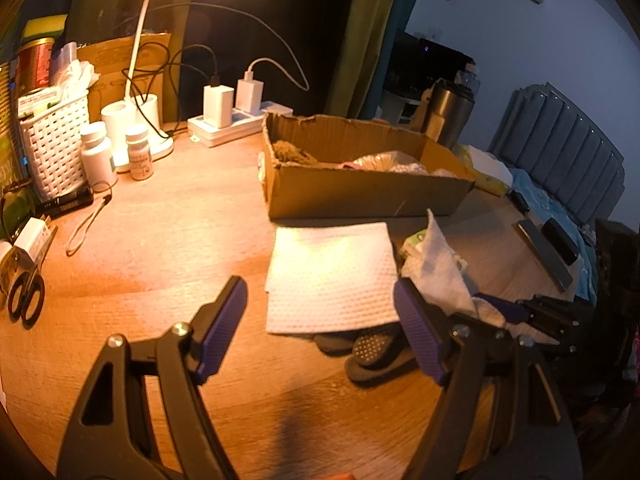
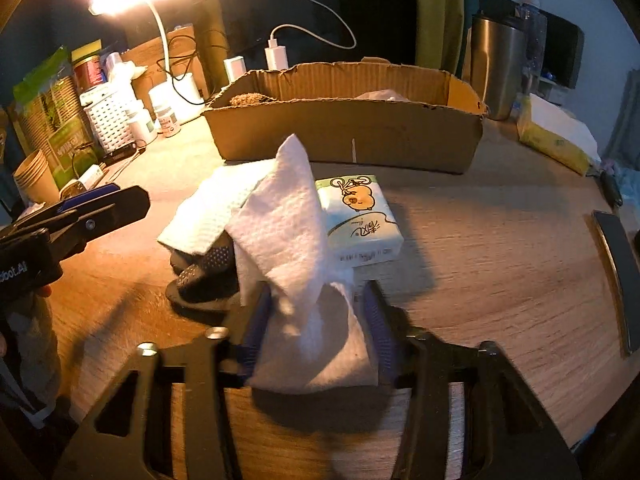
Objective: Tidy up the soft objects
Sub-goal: 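Pinch the white tissue with the right gripper and lift it, then grasp the square white towel with the left gripper while the right holds the tissue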
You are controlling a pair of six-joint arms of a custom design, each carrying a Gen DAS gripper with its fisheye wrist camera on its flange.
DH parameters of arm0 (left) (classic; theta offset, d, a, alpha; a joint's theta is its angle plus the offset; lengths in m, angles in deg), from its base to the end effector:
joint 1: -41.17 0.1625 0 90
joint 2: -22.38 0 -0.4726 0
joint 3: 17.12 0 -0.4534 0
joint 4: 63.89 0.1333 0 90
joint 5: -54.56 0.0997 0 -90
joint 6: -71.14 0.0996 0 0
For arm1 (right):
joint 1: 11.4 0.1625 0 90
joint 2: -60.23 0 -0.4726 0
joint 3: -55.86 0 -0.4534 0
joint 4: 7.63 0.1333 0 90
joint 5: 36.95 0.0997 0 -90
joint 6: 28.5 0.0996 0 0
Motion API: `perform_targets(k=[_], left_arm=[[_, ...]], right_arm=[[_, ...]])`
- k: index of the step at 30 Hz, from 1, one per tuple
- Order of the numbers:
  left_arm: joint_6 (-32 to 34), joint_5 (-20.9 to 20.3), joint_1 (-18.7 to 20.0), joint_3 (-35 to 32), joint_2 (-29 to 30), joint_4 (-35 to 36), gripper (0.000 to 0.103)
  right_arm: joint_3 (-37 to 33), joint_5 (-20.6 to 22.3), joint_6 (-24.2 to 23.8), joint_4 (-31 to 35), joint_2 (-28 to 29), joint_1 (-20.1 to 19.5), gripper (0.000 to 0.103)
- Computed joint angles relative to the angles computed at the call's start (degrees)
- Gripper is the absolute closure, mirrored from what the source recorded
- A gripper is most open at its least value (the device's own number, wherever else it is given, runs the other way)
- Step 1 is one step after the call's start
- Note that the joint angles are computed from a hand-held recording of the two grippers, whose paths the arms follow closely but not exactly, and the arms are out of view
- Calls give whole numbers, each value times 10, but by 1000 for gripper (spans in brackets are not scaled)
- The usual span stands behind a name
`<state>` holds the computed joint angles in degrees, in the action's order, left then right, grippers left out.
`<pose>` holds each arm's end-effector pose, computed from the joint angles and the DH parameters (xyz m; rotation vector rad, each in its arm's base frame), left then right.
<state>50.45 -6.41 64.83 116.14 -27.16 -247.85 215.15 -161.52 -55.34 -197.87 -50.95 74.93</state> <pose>-0.3575 -0.3549 0.0034 1.0318 2.6200 -0.6847 0.0601 -0.2623 0.2940 0.1139 -2.2253 0.8592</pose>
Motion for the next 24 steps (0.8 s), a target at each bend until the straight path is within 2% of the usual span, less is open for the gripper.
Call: perform_targets(k=[2,5,18,24], left_arm=[[1,0,-1,-2,1,3,26],[0,0,-2,-7,6,12,26],[-3,5,7,-45,39,55,26],[-7,14,21,-72,62,97,26]], right_arm=[[2,-2,-9,-4,-3,-3,88],[6,22,-18,5,-29,-17,92],[-2,92,-46,35,-118,-83,93],[-9,128,-54,55,-134,-121,93]])
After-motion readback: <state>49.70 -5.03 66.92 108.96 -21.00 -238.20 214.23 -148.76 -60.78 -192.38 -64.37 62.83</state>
